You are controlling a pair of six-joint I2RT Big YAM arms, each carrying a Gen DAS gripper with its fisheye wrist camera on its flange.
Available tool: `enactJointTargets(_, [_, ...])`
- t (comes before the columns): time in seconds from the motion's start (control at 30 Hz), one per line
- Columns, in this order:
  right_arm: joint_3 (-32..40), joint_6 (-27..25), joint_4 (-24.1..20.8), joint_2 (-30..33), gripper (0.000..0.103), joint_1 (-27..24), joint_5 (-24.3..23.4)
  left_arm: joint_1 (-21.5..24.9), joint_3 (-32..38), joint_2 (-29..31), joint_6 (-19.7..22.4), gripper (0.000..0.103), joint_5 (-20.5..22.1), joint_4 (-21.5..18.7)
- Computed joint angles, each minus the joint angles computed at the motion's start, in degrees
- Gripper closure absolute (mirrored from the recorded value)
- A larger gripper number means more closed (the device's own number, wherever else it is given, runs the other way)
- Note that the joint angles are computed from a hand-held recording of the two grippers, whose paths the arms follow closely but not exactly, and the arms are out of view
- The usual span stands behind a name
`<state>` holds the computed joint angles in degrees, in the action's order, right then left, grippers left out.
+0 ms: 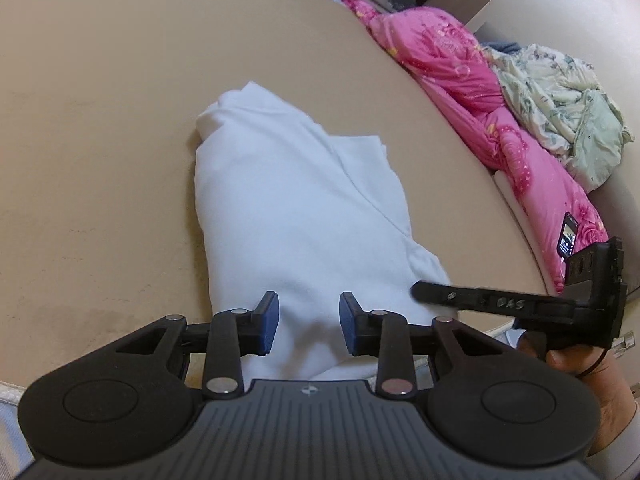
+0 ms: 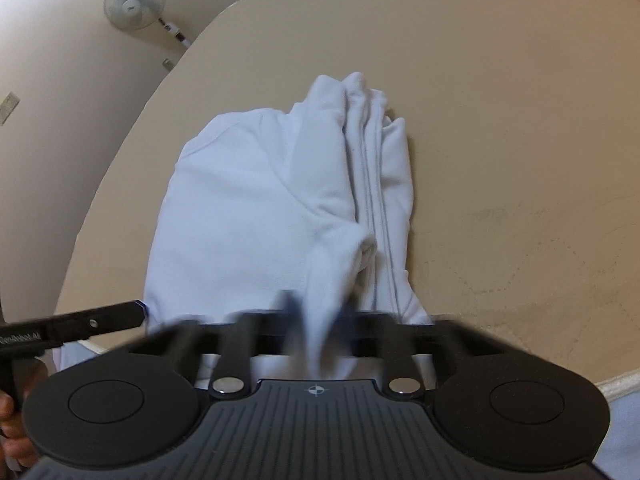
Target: Fold small clothes
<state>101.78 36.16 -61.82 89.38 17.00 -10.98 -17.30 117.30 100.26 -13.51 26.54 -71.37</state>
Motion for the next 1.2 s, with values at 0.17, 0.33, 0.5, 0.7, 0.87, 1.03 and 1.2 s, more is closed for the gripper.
enactJointTargets(0.17, [-9.78, 5.55, 11.8, -10.39, 0.1, -2.57, -2.83, -0.69, -1.0, -2.08, 3.68, 0.066, -0.58, 1.82])
enactJointTargets(0.33, [-8.63, 2.44, 1.12, -9.59, 0.1, -2.02, 0.33, -3.45, -2.66, -1.64, 11.62, 0.066, -7.47, -1.15])
enactJointTargets(0.5, [-4.81, -0.99, -6.17, -6.46, 0.079, -0.98, 3.43, -4.31, -5.64, -2.14, 16.34, 0.066, -12.43, -3.16])
enactJointTargets(0.7, [-5.34, 1.63, 7.88, -8.06, 0.068, -2.16, 10.87, -2.23, -8.58, -5.42, 11.03, 0.066, -9.16, 6.09])
enactJointTargets(0.87, [3.13, 1.46, 5.6, 0.27, 0.067, -2.42, 10.16, -2.67, -8.98, -3.83, 8.41, 0.066, -10.51, 6.96])
enactJointTargets(1.03, [12.25, -0.11, 2.08, 9.06, 0.066, -1.76, 12.56, -4.49, -12.43, -4.94, 10.13, 0.066, -14.39, 7.54])
enactJointTargets(1.2, [13.69, -1.92, 4.42, 10.83, 0.099, -1.82, 11.28, -4.17, -13.05, -5.7, 10.26, 0.066, -13.32, 6.96])
